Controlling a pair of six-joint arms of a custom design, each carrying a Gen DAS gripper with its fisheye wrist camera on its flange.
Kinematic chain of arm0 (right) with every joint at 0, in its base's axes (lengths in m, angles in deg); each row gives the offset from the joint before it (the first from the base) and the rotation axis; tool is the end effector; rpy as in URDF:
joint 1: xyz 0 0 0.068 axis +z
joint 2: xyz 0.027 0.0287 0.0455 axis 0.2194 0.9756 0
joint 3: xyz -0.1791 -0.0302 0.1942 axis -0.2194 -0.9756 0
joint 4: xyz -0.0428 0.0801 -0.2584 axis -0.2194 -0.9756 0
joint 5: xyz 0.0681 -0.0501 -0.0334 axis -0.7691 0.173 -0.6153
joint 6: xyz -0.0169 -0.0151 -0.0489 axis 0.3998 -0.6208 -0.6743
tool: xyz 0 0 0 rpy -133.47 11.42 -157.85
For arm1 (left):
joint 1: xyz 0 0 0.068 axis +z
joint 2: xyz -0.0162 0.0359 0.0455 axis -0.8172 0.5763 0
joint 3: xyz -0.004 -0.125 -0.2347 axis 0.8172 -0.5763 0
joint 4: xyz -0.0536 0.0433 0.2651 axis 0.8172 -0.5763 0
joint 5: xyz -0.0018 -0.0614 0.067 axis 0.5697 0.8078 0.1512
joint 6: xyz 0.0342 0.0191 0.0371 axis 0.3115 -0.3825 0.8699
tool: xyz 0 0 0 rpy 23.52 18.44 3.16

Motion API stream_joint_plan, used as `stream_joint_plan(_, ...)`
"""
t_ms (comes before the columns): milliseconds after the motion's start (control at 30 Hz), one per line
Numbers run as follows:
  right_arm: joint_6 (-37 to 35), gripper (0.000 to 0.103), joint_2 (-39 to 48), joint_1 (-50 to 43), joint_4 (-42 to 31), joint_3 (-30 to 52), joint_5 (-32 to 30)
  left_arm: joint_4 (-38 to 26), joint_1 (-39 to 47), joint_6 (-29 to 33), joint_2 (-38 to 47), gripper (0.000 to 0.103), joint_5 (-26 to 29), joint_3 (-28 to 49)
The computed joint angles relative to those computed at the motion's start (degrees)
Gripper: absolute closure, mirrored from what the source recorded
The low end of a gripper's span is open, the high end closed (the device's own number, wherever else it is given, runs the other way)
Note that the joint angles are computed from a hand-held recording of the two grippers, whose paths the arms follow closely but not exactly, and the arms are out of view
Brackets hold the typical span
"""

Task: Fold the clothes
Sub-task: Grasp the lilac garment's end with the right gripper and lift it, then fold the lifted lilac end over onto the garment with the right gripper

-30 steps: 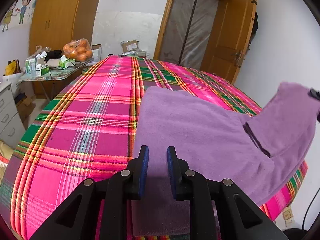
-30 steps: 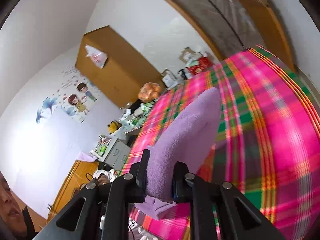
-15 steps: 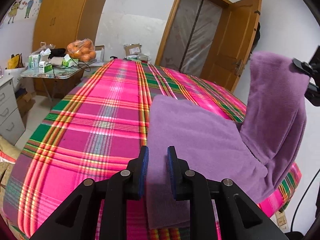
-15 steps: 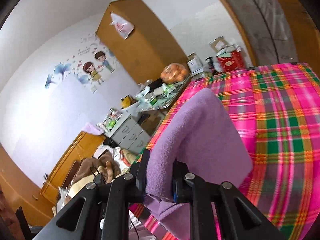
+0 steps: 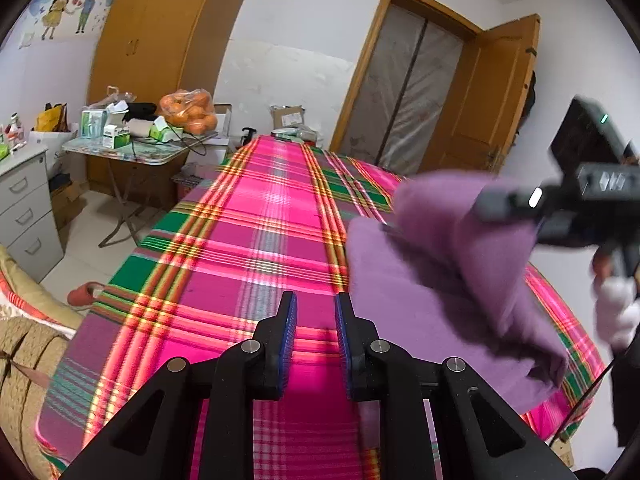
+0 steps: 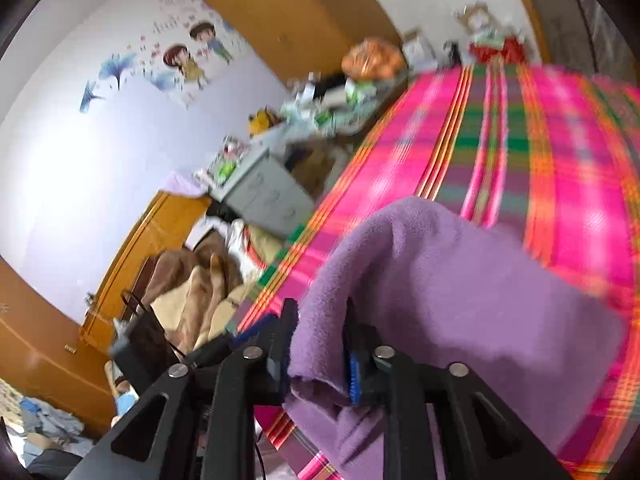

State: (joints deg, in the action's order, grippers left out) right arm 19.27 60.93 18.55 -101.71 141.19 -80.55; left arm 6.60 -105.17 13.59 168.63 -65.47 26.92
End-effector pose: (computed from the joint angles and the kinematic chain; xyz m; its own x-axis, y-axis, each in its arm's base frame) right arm 0.3756 0.0658 0.1595 -0.7831 -0.3217 -0.5323 -0.6127 0.5458 0.5716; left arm 0.2202 -0.2322 0.0925 -0.4838 -0.2865 -0.8269 -0.0452 0.9518 -0.3033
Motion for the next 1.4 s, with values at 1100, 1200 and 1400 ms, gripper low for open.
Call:
stream_joint_plan(1100,-7.99,0.058,3.88,-16.69,0.18,-2.90,-10.15,13.72,6.36,-9.69,7.02,0.089,23.28,1.09)
stream_joint_plan(1200,-5.16,0.058,2.24,-17.16,6.82,-5.63,-8.27,16.29,6.11,-10.19,8.98,0.090,24.15,0.26)
stream_joint_plan(1400,0.30,0.058,0.92,-17.46,19.34,-9.68,-3.21,17.25,4.52,-8.92,8.53,0.089,23.05,-1.26)
